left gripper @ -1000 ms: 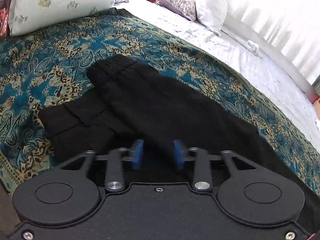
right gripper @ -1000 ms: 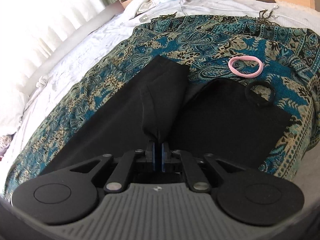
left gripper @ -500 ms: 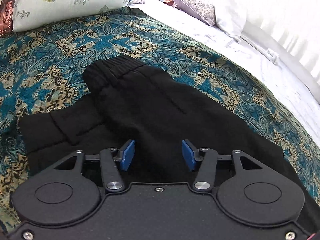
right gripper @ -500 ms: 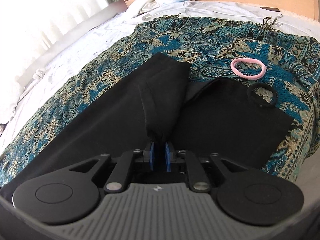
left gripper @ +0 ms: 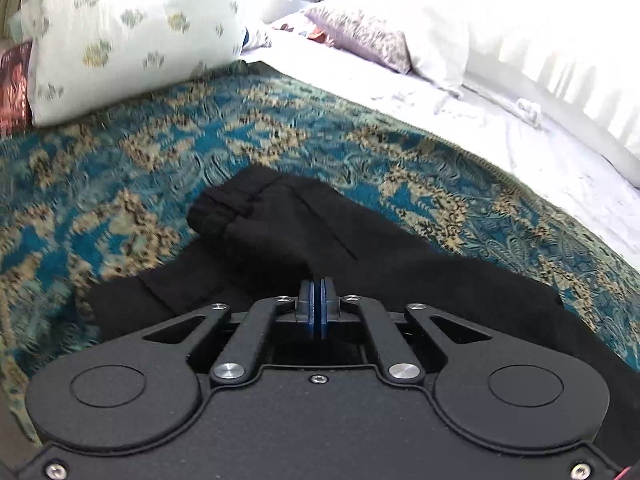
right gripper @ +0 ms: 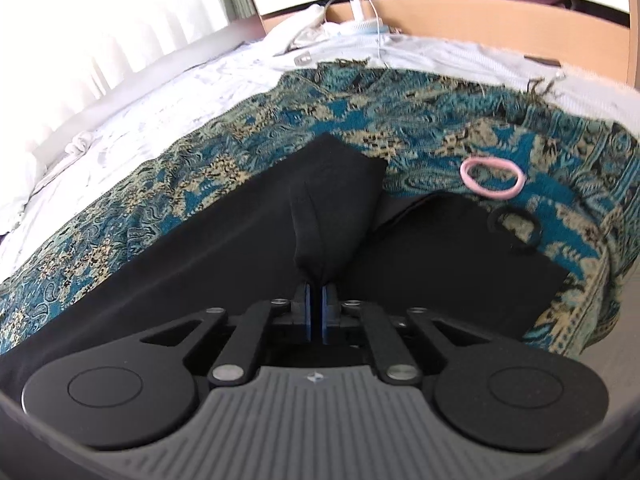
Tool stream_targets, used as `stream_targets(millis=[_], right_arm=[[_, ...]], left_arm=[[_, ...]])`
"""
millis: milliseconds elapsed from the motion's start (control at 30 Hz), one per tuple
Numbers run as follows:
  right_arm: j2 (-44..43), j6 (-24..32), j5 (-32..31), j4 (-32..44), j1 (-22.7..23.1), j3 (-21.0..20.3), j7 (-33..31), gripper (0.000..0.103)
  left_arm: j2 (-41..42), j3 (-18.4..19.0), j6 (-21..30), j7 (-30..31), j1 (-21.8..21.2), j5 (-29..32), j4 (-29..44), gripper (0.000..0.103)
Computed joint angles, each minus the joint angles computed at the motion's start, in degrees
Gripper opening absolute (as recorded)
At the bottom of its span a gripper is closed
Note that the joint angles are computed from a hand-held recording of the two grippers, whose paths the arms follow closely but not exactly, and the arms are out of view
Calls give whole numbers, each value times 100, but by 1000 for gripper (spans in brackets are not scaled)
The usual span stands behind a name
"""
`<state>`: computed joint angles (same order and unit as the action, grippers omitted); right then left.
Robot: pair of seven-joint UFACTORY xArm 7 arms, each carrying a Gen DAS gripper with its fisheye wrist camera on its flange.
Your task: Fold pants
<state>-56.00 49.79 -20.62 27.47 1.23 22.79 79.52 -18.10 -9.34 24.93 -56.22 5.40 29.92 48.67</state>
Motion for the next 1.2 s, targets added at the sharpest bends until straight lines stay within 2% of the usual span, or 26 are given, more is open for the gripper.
stream_targets(millis=[167, 233, 267, 367, 533, 633, 767, 833, 867, 900, 1000, 1200], right_arm=[[-134, 379, -157, 175, 93, 102, -300, 7], [-224, 520, -184, 214, 143, 151, -393, 7], [-262, 626, -198, 244, 149, 194, -425, 4], [-349, 1172, -384, 384, 103, 437, -559, 3], [-674, 1244, -201, 123, 473, 218, -823, 3], [-770, 1066, -51, -29, 558, 240, -718, 5], [-803, 717, 30, -178, 582, 303, -554, 18], [-896, 619, 78, -258, 534, 318, -381, 21], [-999, 570, 115, -331, 519, 295, -272, 36], [-1124, 530, 153, -418, 507, 266, -168, 39], [-1484, 652, 220, -606, 483, 292, 32, 41], [-1828, 798, 235, -865, 658, 293, -87, 50]], left_arm=[[-564, 277, 148, 751, -189, -569, -315, 3], [-793, 249, 212, 912, -151, -673, -494, 3], [-916, 187, 268, 934, -100, -675, -584, 3], [-1275, -15, 344, 1009, 72, -506, -881, 3], [-1499, 12, 478, 1618, -60, -663, -1214, 5], [-1607, 166, 266, 1836, -223, -1031, -1389, 16], [-1634, 165, 73, 1972, -222, -1343, -1407, 27], [-1582, 68, 65, 1931, -92, -1358, -1358, 32], [-1543, 23, 60, 1893, -23, -1346, -1334, 33], [-1498, 2, 64, 1865, 22, -1347, -1309, 34], [-1357, -20, 72, 1728, 119, -1375, -1268, 35], [-1136, -182, 85, 1314, 375, -1063, -1231, 37]])
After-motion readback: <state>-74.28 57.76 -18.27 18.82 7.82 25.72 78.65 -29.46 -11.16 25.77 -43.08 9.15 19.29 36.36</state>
